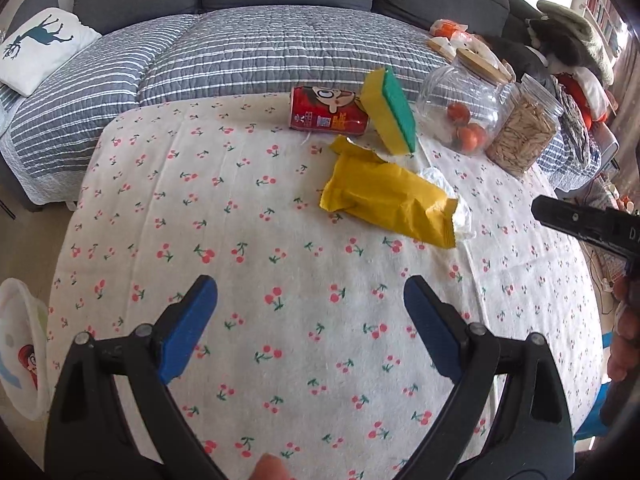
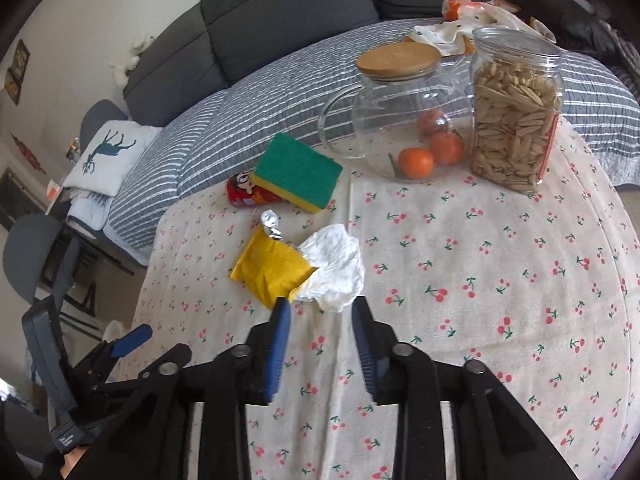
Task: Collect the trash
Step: 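Grasp the yellow snack bag with the left gripper while the right grasps the white tissue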
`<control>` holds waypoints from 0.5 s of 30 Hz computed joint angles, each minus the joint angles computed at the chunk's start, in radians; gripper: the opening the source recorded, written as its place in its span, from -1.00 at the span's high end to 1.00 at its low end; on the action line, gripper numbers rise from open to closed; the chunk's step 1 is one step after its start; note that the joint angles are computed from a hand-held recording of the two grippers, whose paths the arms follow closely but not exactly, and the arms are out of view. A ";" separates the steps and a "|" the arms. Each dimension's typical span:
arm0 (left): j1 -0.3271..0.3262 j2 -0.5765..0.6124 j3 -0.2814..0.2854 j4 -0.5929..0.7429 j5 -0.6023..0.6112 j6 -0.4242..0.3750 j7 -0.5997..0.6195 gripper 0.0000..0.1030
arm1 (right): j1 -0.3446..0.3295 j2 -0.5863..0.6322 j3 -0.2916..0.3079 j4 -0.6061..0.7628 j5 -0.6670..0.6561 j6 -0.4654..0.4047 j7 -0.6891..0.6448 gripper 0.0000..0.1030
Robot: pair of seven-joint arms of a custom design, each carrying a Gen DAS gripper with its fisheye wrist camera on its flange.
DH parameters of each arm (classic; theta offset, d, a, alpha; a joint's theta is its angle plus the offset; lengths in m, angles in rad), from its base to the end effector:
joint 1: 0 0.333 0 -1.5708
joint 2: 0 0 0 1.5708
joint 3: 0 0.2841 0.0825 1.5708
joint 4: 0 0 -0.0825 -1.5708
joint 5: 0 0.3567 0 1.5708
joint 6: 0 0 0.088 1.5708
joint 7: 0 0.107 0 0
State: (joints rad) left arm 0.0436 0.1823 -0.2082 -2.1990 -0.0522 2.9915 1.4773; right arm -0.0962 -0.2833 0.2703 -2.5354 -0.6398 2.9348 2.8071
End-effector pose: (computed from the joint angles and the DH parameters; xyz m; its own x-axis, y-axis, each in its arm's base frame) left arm 0.5648 -0.0871 0.3605 -0.0460 -0.9909 0.1267 -0.8254 -0.0338 -0.5636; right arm 0.4441 0.1192 0.4233 -0.3543 -0.9051 -0.2351 -0.6528 0.4195 -0.6308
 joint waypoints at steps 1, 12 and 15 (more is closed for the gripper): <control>0.022 0.019 -0.026 0.023 -0.049 -0.003 0.026 -0.81 | -0.002 -0.001 -0.003 -0.001 0.005 -0.020 0.001 0.14; 0.209 0.329 -0.257 0.308 -0.407 -0.003 0.185 -0.19 | 0.006 0.018 -0.070 -0.034 0.104 -0.002 -0.076 0.14; 0.210 0.351 -0.272 0.301 -0.374 0.078 0.174 -0.04 | -0.017 0.030 -0.063 -0.025 0.100 0.000 -0.072 0.14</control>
